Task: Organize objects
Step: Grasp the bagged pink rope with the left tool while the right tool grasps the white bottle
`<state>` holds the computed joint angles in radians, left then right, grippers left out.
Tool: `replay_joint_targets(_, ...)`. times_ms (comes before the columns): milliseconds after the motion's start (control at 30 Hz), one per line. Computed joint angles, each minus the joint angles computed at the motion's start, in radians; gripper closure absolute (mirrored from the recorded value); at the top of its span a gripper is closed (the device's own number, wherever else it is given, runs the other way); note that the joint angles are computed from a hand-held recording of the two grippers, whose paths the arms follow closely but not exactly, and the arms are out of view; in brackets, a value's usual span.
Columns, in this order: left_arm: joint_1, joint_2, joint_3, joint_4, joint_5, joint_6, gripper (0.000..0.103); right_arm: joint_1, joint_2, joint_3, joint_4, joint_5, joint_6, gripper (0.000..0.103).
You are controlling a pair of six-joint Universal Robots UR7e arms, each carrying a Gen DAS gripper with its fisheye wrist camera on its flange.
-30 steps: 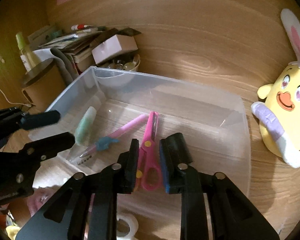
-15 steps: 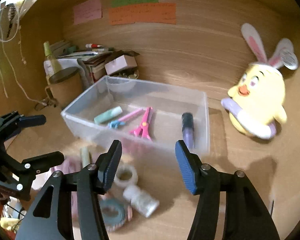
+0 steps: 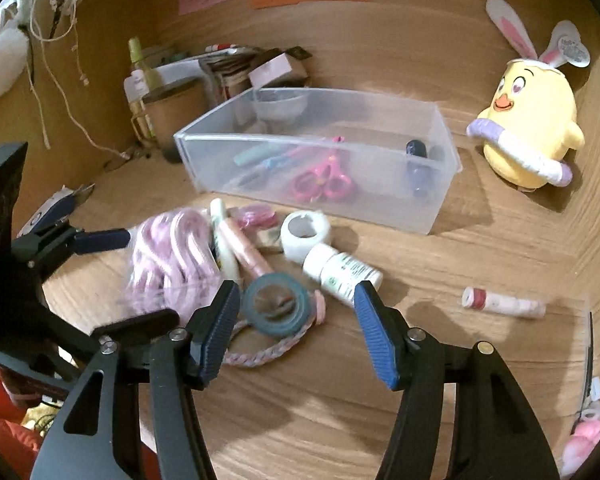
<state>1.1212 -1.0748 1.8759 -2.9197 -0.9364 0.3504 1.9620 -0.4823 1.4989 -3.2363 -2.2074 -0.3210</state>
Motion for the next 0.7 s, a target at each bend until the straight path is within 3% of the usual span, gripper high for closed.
replay_joint_targets(167, 0.035, -0.046, -0.001, 0.039, -0.003, -0.031, 0.003, -0.007, -0.004, 0.003, -0.037, -0.026, -0.006, 0.047)
replay_joint_targets(433, 0.053, -0.075, -0.018, 0.029, 0.119, -0.028, 0.003, -0.038, 0.003, -0.054, 0.036, -0.033, 0.071, 0.047)
replay_joint_targets(700, 0.047, -0.010, -0.106, 0.108, 0.066, -0.055, 0.003, -0.051, 0.045, -0.137, 0.135, -0.034, 0.172, 0.047)
